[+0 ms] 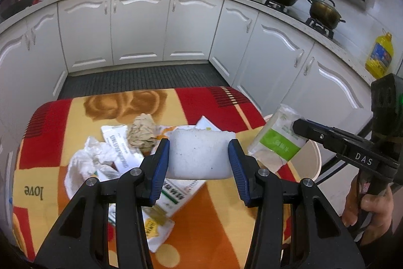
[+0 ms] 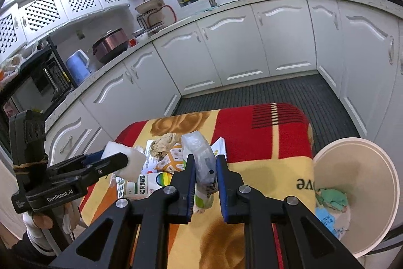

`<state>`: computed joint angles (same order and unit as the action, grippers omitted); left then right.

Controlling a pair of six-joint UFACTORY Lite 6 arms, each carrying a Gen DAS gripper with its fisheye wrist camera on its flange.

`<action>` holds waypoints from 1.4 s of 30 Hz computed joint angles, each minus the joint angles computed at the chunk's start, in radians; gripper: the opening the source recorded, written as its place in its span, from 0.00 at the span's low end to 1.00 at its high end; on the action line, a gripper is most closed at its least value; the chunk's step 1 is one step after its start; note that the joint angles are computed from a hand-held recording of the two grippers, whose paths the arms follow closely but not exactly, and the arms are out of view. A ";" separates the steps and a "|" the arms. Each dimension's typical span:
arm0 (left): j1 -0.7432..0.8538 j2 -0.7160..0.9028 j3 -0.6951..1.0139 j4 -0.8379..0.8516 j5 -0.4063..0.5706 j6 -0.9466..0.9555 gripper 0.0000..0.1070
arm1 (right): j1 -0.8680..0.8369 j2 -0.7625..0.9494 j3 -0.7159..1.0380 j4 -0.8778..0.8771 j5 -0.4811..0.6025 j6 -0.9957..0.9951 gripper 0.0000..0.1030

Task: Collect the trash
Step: 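Carry the white sponge and clear plastic bag over the white bin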

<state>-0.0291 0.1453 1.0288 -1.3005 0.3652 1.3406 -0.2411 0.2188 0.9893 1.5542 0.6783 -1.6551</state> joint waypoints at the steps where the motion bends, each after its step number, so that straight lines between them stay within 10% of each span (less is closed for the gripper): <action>1: -0.014 -0.002 -0.001 -0.002 -0.008 -0.002 0.42 | -0.006 -0.006 -0.003 -0.003 0.001 0.002 0.15; 42: -0.497 0.416 0.389 0.256 -0.153 -0.461 0.42 | -0.485 0.128 0.056 -0.146 0.129 -0.015 0.15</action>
<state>-0.5259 0.5611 1.4179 -1.0449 0.2122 0.8793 -0.7262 0.3465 1.0454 1.4084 0.8068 -1.6699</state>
